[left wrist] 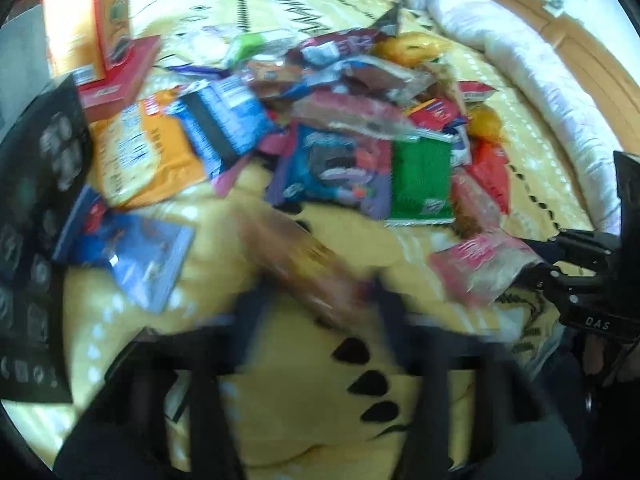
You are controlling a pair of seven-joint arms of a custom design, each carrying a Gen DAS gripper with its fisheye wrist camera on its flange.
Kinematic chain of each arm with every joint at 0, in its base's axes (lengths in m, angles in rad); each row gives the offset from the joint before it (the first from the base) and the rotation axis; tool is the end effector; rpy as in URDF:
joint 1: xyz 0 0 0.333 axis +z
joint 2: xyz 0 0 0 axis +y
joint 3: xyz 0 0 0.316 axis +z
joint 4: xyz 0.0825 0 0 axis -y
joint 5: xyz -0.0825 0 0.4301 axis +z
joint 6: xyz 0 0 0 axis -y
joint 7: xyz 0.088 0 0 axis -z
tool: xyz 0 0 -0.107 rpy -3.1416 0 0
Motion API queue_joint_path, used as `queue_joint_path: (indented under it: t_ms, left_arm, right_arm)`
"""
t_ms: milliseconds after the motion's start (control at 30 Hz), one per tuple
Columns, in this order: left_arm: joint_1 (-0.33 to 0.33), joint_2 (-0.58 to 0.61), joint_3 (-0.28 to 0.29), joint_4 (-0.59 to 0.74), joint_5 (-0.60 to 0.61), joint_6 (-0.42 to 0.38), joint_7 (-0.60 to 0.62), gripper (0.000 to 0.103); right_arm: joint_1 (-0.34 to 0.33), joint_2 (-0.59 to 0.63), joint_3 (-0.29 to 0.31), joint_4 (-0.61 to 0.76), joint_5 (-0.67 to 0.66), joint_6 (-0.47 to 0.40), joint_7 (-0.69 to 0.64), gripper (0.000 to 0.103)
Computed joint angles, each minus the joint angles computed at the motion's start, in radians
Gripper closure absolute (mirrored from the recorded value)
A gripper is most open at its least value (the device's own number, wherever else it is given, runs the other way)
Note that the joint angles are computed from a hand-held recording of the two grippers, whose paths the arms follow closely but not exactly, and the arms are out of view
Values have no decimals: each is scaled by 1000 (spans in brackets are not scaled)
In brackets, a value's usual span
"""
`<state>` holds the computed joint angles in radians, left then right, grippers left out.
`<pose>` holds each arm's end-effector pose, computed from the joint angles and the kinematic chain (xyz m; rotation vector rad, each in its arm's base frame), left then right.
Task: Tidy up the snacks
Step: 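Grasp the brown snack bar with the left gripper while the right gripper grasps the pink flamingo pack, then carry both snacks to the clear basin and open both grippers to drop them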
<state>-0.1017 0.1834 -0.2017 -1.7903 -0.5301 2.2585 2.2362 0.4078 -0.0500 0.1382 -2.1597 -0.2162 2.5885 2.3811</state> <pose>0.6492 -0.2101 0.4642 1.2839 -2.6800 0.8545 0.5149 0.3183 0.4477 -1.7861 1.9866 -0.2892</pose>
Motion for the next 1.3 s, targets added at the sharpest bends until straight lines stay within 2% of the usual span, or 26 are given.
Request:
queue_joint_path:
  t_ms: [67, 100, 133, 167, 200, 267, 300, 333, 367, 433, 533, 600, 633, 767, 867, 933, 967, 1100, 1200, 1233, 1267, 1300]
  left_arm:
    - [0, 9, 0, 13, 0, 1, 3, 72]
    - [0, 14, -1, 20, 2, 1, 6, 72]
    - [0, 20, -1, 27, 0, -6, 2, 73]
    - [2, 27, -1, 36, -4, -16, -6, 73]
    - [6, 36, 0, 47, -16, -30, -17, 72]
    - [20, 55, 1, 66, -51, -62, -51, 66]
    - [30, 67, 1, 80, -83, -87, -75, 64]
    - [44, 77, -2, 91, -127, -111, -93, 57]
    - [56, 82, -4, 98, -163, -128, -105, 46]
    - [65, 91, -7, 107, -200, -138, -134, 34]
    - [48, 109, -5, 125, -162, -105, -184, 34]
    - [21, 116, -1, 137, -79, -68, -213, 48]
    - [11, 118, 1, 142, -40, -55, -226, 70]
    - [24, 101, -5, 137, -17, -64, -207, 70]
    - [37, 94, -3, 147, -9, -120, -174, 70]
    - [47, 81, -2, 143, -20, -147, -150, 71]
    - [49, 75, -1, 140, -25, -154, -144, 71]
    - [56, 55, 5, 128, -36, -177, -113, 71]
    - [53, 46, 9, 124, -30, -180, -97, 72]
    - [53, 44, 11, 125, -30, -182, -97, 72]
    - [53, 47, 11, 132, -32, -183, -99, 72]
    - [54, 44, 12, 132, -38, -183, -96, 72]
  right_arm:
    - [-1, -17, -2, -24, 10, 40, 10, 73]
    - [4, -22, -6, -35, 61, 70, -26, 73]
    - [10, -22, -8, -33, 103, 74, -65, 69]
    - [9, -25, -6, -29, 94, 56, -67, 46]
    - [5, -33, 0, -29, 58, 46, -43, 35]
    - [4, -42, 0, -39, 63, 75, -17, 21]
    - [7, -45, -6, -47, 108, 92, -28, 17]
    - [10, -51, -14, -57, 165, 108, -37, 16]
    - [9, -59, -15, -66, 180, 122, -26, 16]
    - [5, -57, -10, -53, 156, 114, -22, 16]
    - [6, -46, -5, -13, 118, 55, -60, 16]
    - [10, -43, -9, -2, 141, 39, -113, 16]
    - [12, -36, -11, 8, 149, 29, -145, 16]
    - [23, 9, -10, 96, 169, -79, -389, 17]
    - [17, 53, -10, 172, 221, -177, -640, 18]
    - [8, 100, -8, 243, 250, -270, -815, 20]
    - [4, 126, -6, 282, 241, -324, -860, 20]
    - [-21, 232, 1, 407, 268, -430, -990, 20]
    - [-34, 278, 6, 440, 298, -442, -1024, 20]
    - [-38, 277, 6, 433, 311, -424, -1019, 23]
    - [-43, 271, 6, 423, 330, -404, -1003, 40]
    - [-47, 268, 5, 419, 346, -395, -982, 43]
